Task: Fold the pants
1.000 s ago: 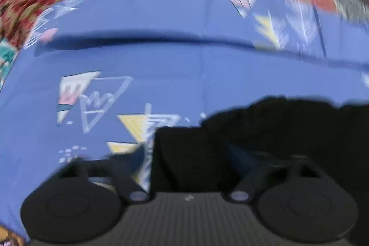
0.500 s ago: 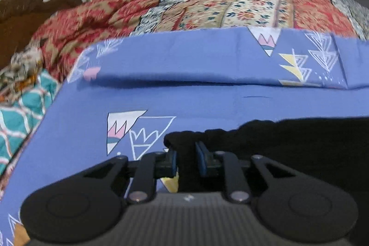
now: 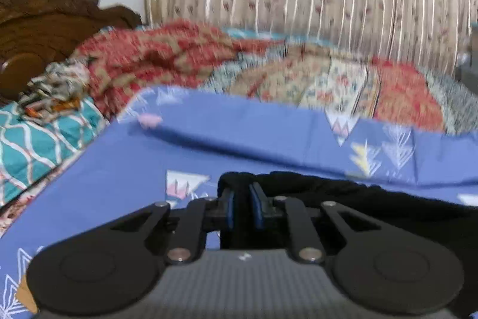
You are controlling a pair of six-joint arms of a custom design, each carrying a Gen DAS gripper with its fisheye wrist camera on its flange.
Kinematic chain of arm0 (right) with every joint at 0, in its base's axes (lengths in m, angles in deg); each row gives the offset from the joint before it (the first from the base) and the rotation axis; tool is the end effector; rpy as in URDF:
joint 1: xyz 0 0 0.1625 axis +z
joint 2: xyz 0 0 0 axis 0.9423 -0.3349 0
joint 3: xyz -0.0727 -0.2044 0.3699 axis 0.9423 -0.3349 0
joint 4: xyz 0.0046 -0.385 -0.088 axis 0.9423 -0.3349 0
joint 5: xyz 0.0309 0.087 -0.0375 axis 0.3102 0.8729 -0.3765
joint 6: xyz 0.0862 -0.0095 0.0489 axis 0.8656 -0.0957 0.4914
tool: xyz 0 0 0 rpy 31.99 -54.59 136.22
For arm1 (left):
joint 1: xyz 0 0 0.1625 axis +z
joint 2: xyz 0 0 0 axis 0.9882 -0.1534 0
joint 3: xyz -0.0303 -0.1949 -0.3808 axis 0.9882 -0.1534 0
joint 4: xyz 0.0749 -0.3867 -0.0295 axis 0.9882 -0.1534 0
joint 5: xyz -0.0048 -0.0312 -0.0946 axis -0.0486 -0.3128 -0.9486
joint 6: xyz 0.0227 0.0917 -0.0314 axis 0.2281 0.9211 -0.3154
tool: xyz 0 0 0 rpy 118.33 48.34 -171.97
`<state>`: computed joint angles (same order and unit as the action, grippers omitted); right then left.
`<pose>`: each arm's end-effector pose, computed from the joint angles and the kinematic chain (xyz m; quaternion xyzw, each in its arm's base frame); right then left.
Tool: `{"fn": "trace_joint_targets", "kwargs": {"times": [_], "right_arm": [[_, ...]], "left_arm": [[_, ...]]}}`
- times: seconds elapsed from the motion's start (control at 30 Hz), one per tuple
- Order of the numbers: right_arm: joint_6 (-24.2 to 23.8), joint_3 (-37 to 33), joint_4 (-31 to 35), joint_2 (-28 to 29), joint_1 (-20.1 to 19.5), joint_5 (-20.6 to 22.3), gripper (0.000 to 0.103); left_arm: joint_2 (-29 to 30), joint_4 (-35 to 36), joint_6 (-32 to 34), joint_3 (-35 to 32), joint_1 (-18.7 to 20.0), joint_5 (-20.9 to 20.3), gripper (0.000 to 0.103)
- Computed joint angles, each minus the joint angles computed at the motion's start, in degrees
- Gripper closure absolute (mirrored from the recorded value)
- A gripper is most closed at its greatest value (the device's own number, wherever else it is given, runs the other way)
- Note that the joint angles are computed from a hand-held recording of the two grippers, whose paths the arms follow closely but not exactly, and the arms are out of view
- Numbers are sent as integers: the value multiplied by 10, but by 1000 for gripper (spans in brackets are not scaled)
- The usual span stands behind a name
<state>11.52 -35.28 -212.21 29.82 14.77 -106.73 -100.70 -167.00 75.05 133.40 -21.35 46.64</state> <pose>-0.0127 -0.8489 0.3754 -0.3481 -0.7381 0.4880 0.3098 -0.1865 -0.7410 0.2622 0.1539 0.7867 -0.4861 0.3479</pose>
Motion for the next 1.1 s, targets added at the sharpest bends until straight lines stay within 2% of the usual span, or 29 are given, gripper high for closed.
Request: {"fn": "trace_joint_targets", "kwargs": {"times": [0.07, 0.17, 0.3, 0.43, 0.53, 0.63, 0.7, 0.73, 0.77, 0.8, 0.83, 0.87, 0.9, 0.97, 1.03, 1.1], "right_arm": [[17, 77, -46, -50, -11, 48, 97], [21, 209, -160, -123, -13, 112, 97], [15, 405, -293, -242, -12, 208, 97], [-9, 590, -405, -358, -16, 261, 97], [-15, 705, -461, -427, -36, 278, 97], [17, 810, -497, -482, -78, 273, 97], [48, 857, -492, -496, -105, 247, 95], [52, 867, -482, -494, -112, 227, 92], [55, 875, -484, -487, -117, 211, 88], [57, 881, -505, -479, -118, 199, 89], [57, 883, -534, -470, -116, 191, 89], [56, 876, -555, -459, -105, 162, 84], [43, 861, -580, -440, -86, 113, 78], [-12, 827, -643, -404, -51, 43, 77], [-82, 810, -696, -390, -29, 50, 77], [-129, 801, -704, -383, -15, 95, 76]], "left_arm": [[-10, -33, 6, 20, -7, -2, 91], [-26, -53, -4, 47, -14, -5, 91], [-71, -57, -52, 109, -21, -14, 91], [-133, -98, -67, 208, -34, -28, 91], [-203, -101, -99, 311, -45, -42, 91], [-273, -61, -150, 406, -57, -46, 89], [-313, -10, -200, 461, -64, -40, 84], [-325, 21, -225, 478, -67, -27, 79], [-332, 49, -252, 493, -72, -1, 66], [-341, 93, -288, 505, -75, 26, 58], [-350, 120, -316, 513, -73, 33, 52], [-363, 143, -344, 518, -69, 29, 52], [-380, 165, -381, 521, -64, 22, 52], [-396, 159, -413, 523, -55, 13, 43], [-400, 128, -416, 521, -50, 10, 39], [-393, 124, -407, 501, -38, -14, 29]]}}
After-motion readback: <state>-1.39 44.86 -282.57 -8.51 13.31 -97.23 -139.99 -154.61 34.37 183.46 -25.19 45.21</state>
